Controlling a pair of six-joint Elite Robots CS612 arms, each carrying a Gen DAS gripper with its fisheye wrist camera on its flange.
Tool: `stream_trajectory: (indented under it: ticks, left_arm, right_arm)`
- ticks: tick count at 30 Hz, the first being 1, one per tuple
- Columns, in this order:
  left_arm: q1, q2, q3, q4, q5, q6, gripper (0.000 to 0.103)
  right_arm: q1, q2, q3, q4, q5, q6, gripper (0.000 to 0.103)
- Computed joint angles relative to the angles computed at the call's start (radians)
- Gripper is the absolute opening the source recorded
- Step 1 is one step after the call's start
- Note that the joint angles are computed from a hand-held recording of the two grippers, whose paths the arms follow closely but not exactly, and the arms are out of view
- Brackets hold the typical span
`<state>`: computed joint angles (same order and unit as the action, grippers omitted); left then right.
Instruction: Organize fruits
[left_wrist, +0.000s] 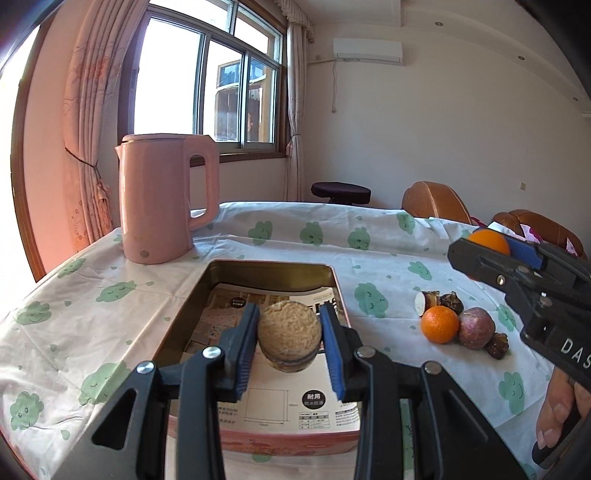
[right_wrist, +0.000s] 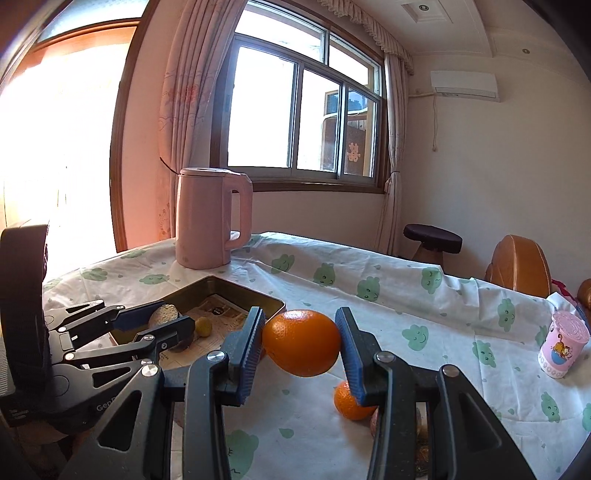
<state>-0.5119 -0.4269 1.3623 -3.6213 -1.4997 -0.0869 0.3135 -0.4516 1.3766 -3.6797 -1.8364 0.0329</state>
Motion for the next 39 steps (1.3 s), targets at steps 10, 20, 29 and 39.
stream_trajectory:
  ticks: [10, 20, 29, 39]
  left_arm:
    - [0.022, 0.002, -0.011, 0.048, 0.027, -0.035, 0.035]
    - [0.030, 0.002, -0.020, 0.085, 0.032, -0.049, 0.035]
    - [0.040, 0.002, -0.029, 0.128, 0.003, -0.067, 0.035]
    - [0.046, -0.001, -0.036, 0.171, -0.029, -0.072, 0.035]
  right_arm:
    - [0.009, 0.038, -0.101, 0.094, 0.074, -0.007, 0.042]
    - [0.010, 0.073, -0.176, 0.182, 0.123, 0.014, 0.042]
    - [0.006, 0.096, -0.227, 0.243, 0.144, 0.041, 0.042]
    - [0.005, 0.119, -0.273, 0.316, 0.160, 0.067, 0.042]
